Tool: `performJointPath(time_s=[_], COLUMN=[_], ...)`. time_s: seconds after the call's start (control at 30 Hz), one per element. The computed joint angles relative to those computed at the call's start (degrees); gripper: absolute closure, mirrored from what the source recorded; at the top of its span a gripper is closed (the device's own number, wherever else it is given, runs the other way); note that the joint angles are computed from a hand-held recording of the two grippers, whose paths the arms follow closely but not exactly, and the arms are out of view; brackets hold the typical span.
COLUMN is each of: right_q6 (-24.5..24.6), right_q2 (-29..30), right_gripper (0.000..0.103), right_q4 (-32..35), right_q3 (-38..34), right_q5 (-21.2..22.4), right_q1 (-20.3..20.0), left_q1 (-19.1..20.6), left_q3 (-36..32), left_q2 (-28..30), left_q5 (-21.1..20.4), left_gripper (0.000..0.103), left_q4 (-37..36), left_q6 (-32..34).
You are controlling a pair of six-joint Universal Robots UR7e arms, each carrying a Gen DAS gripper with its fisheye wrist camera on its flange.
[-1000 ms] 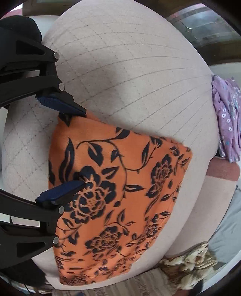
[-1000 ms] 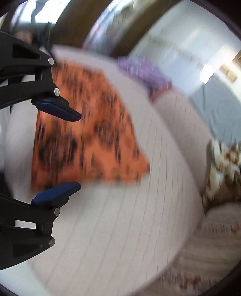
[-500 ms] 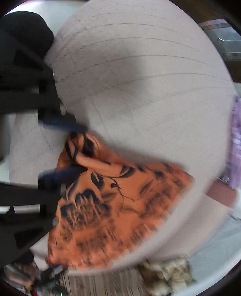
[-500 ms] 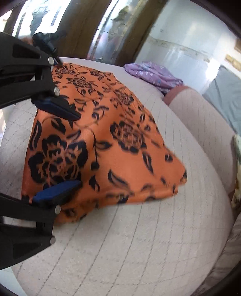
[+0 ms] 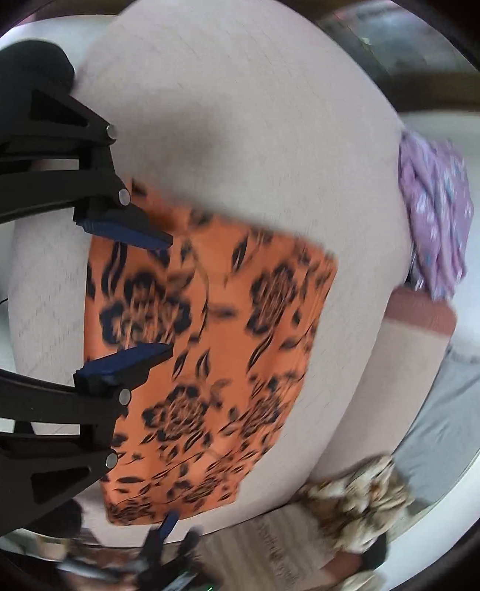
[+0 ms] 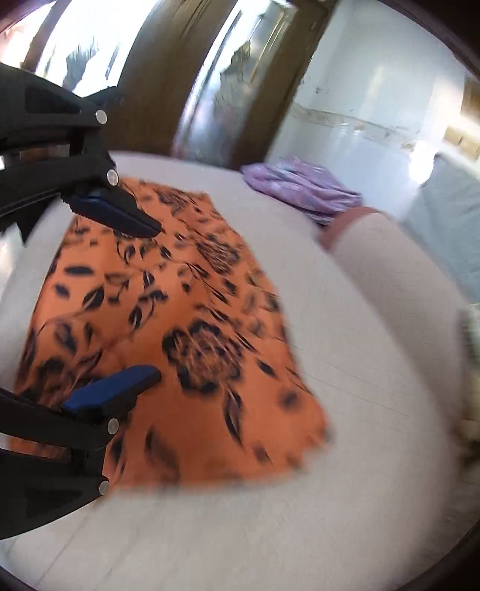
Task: Fold small clothes
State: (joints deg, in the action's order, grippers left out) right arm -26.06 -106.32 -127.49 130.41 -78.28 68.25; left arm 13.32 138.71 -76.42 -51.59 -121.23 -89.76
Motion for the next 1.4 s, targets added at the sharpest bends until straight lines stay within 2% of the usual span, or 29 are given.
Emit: performJointPath(time_s=[0.03,0.07,0.1,0.17,0.2,0.27,0.3,0.33,0.4,0.5,0.53,0.57,0.6,0.63,0.67,0.7,0.73,0.77,0.8,0.83,0.9,0.97,1.03,1.1,1.17,1.2,1.23,1.3,1.4], right_q6=[0.91,1.16,1.02,7.01,10.68,13.34,13.03,10.91,6.72,2.16,1.21,0.68,1.13,2.64,5.57,9.81,12.65,13.09,12.97,12.26,6.86,3.78,0.77,-4.04,-5.23,-6.18,-6.39,-4.08,-1.28], right_q2=[4.37,6.34,7.60,8.34,7.67,6.41,5.52,4.67,4.01,6.55,9.10,11.42,12.95,13.66,13.80,12.63,10.07,8.13,5.98,3.80,-3.25,-9.96,-18.38,-26.20,-30.10,-32.35,-33.53,-33.55,-33.92], right_gripper=[0.028,0.030,0.036,0.039,0.037,0.034,0.034,0.034,0.029,0.023,0.023,0.023,0.026,0.035,0.053,0.057,0.055,0.051,0.031,0.026,0.026,0.023,0.022,0.018,0.018,0.018,0.018,0.018,0.018], right_q4=[1.90,1.39,-1.51,-5.62,-10.08,-16.88,-16.69,-14.09,-10.80,-3.37,-1.95,-2.94,-6.32,-9.44,-11.19,-15.22,-19.34,-21.06,-20.39,-18.91,-12.89,-7.99,-0.14,9.34,15.53,19.49,21.05,16.98,10.51], right_q3=[-1.84,-2.83,-3.52,-4.68,-4.38,-3.97,-4.05,-4.15,-3.89,-4.83,-5.20,-5.56,-5.29,-5.00,-5.29,-4.60,-3.90,-3.33,-2.96,-2.56,-0.75,1.49,4.35,6.80,8.82,10.33,11.89,15.52,18.87], right_q5=[-0.04,-1.99,-2.61,2.01,2.45,-0.99,-0.74,1.90,1.97,3.48,1.78,-2.32,-5.29,-5.86,-4.03,-2.53,-3.43,-3.65,-4.23,-4.51,-1.12,1.52,4.74,8.67,10.30,11.47,11.66,11.53,15.74], right_q1=[-0.25,0.01,-1.46,-5.44,-7.04,-6.40,-6.02,-5.48,-2.09,1.37,2.97,4.14,3.65,2.21,0.30,-2.30,-4.42,-5.53,-6.30,-6.80,-9.23,-11.19,-15.37,-21.76,-25.05,-28.16,-29.87,-30.16,-32.93], left_q1=[0.46,0.95,1.26,2.03,2.13,2.21,2.14,2.29,2.81,3.88,4.35,4.81,4.90,4.70,4.54,4.44,4.08,4.00,4.10,3.79,3.23,2.00,1.34,0.49,0.40,0.51,0.70,0.84,0.46], left_q3=[0.10,0.39,0.49,0.62,0.96,0.92,0.72,0.42,-0.16,-1.22,-1.42,-1.70,-1.56,-1.39,-1.51,-1.46,-0.96,-0.65,-0.42,-0.08,0.15,0.35,0.03,-0.62,-1.45,-1.82,-2.08,-2.30,-2.03], left_q2=[0.97,1.71,2.30,3.06,3.01,2.97,3.14,3.50,4.85,7.85,8.36,9.02,9.36,9.13,8.79,8.37,7.46,6.94,6.72,6.37,6.47,6.09,6.89,7.66,8.68,9.13,9.42,9.44,9.00], left_q5=[-0.83,-1.97,-2.83,-4.29,-4.54,-4.17,-3.87,-3.27,-2.23,-1.30,-1.27,-1.25,-0.87,-0.70,-0.79,-0.91,-1.11,-1.20,-1.11,-1.02,-0.55,-0.14,0.75,1.64,2.38,2.51,2.41,1.59,1.30], left_gripper=[0.049,0.049,0.049,0.049,0.049,0.049,0.049,0.049,0.044,0.036,0.035,0.035,0.035,0.035,0.035,0.035,0.035,0.035,0.035,0.035,0.035,0.035,0.035,0.035,0.035,0.034,0.034,0.034,0.034], left_q4=[-1.81,-3.45,-3.94,-3.90,-4.20,-3.73,-3.48,-3.94,-6.57,-8.66,-8.68,-8.32,-8.47,-8.30,-7.42,-7.04,-6.72,-6.72,-7.01,-7.20,-8.04,-8.35,-9.79,-10.29,-11.01,-11.39,-11.75,-12.11,-11.51], left_q6=[1.06,1.91,1.94,1.29,1.18,1.28,1.27,1.76,3.98,6.88,7.53,7.74,8.10,8.14,7.75,7.33,6.73,6.24,5.58,4.79,3.46,2.64,3.54,4.59,5.78,6.18,6.46,6.26,4.69])
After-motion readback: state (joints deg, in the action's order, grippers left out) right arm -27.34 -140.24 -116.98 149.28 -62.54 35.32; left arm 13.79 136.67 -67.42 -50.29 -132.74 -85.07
